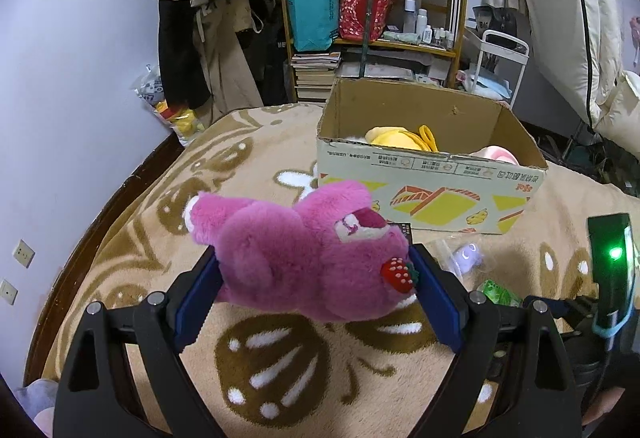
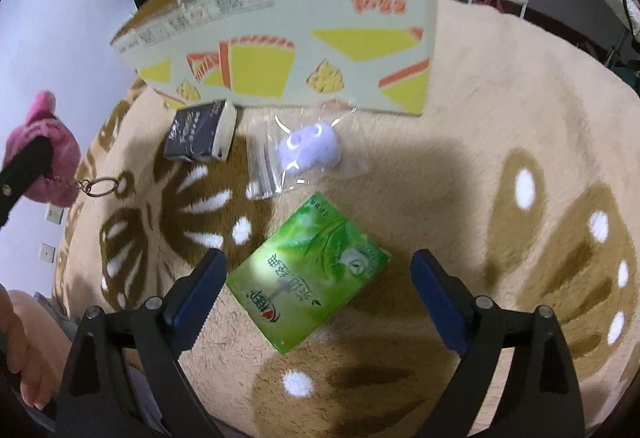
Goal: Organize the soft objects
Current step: 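Lift the pink bear with the left tool while the right tool lifts the green pack toward the box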
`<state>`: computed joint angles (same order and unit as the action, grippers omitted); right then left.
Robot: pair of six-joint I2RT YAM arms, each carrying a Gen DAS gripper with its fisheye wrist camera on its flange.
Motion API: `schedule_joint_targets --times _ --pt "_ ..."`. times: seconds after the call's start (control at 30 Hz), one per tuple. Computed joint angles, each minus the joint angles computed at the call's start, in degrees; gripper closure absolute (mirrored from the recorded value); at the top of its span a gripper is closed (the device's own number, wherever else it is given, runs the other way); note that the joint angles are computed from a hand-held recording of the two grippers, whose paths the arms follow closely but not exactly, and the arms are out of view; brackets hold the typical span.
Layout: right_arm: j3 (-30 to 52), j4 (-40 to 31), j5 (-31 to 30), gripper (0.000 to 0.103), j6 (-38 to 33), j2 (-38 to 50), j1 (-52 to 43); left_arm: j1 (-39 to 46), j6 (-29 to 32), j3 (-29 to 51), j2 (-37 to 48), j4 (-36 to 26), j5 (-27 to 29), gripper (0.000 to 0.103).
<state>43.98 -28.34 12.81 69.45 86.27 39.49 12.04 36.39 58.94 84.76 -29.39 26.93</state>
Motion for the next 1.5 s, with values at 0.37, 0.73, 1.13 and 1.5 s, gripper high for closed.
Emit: schedule_joint_targets --times 0.37,0.73,1.13,1.5 --pt "-0.16 1.51 -0.75 0.038 0.71 1.79 0.56 -0.53 -0.65 0.42 0.88 -0.07 -0.33 0.014" --pt "1.64 -5.04 7.43 0.047 2.75 -3.25 3.83 0.23 -1.2 -0.76 -0.65 1.99 0.52 0.014" --pt "6.49 -9.0 27.05 0.047 -3.4 -9.22 6.17 1.25 -4.49 -2.77 -3.87 8.81 5.2 0.014" --pt "7.79 -5.54 30.21 0.047 -13.23 -12.59 0.43 -1.56 -5.49 -3.64 -6.56 16.87 8.91 0.014"
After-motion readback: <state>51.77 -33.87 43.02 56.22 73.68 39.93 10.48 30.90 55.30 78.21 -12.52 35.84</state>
